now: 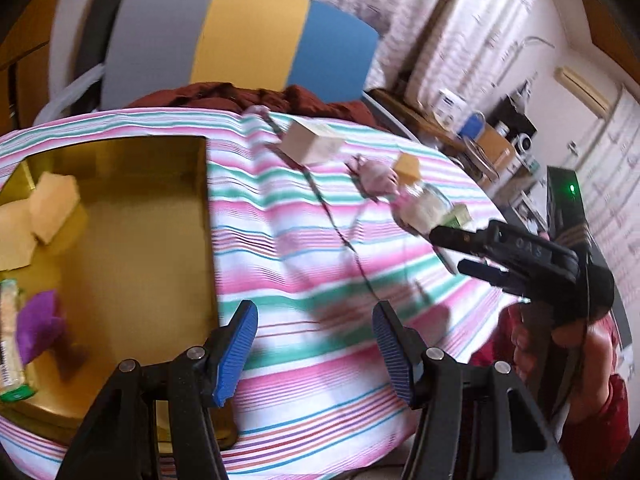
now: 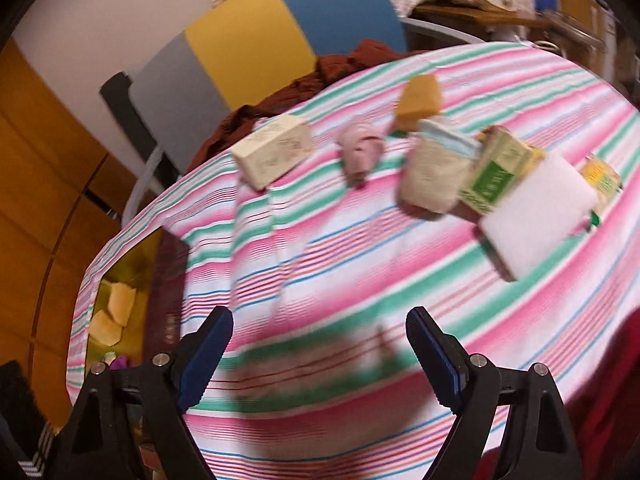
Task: Organize objects
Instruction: 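Move both open grippers back toward the remaining items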
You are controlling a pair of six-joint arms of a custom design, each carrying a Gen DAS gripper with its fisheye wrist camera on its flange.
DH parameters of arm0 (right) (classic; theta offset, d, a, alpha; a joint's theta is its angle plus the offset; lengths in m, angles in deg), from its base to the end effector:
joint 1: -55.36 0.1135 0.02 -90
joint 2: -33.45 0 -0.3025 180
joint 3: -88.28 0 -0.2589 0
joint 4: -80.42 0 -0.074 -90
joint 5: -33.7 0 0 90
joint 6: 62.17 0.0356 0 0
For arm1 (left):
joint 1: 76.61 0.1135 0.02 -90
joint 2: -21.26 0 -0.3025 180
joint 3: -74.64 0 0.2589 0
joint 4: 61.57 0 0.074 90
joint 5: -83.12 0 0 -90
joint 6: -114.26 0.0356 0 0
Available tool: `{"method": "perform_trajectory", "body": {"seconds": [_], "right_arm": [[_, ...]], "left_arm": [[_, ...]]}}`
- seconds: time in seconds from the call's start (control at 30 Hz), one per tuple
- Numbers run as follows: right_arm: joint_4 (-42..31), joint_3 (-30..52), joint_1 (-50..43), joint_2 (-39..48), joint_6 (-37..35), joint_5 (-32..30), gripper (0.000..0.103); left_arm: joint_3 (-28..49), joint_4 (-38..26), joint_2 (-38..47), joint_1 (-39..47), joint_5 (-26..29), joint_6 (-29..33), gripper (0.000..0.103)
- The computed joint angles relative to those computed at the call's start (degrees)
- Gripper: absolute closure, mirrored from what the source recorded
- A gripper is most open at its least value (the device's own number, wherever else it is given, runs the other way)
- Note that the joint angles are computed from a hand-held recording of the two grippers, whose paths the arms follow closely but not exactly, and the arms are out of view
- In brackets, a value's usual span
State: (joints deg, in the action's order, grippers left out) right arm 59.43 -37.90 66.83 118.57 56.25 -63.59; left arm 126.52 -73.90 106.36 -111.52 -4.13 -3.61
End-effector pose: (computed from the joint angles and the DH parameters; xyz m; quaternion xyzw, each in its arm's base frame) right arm 0.2758 0.0606 0.1939 0.1189 0.9371 0.1666 0.2827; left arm 0.2348 -0.1659 0.1948 0.0659 0.9231 -0.2159 0.3112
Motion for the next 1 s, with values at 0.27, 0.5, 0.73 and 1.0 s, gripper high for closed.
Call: {"method": "perform_trajectory", "body": {"seconds": [0.27, 0.5, 0.73, 1.0], "right_arm": [[-2.1, 1.0, -10.6, -1.5, -5.0, 1.4, 0.014], [-1.6, 7.0, -22.6, 4.3, -8.3, 3.3, 0.014], [-3.9, 10.1, -25.2, 9.7, -10.1, -3.6, 0.014], [-4.6, 3.9, -13.6, -2.6, -15.0, -4.2, 0.005]], "left_arm": [[2.5, -0.7, 4.3, -4.5, 0.6, 0.2, 0.042], [3.1, -1.4, 5.0, -5.4, 0.4, -0.2, 0.042], [3.6, -1.9, 6.0, -4.7, 0.6, -0.6, 0.042], [4.1, -1.6, 7.3, -5.0, 1.0, -0.8, 0.042]]}}
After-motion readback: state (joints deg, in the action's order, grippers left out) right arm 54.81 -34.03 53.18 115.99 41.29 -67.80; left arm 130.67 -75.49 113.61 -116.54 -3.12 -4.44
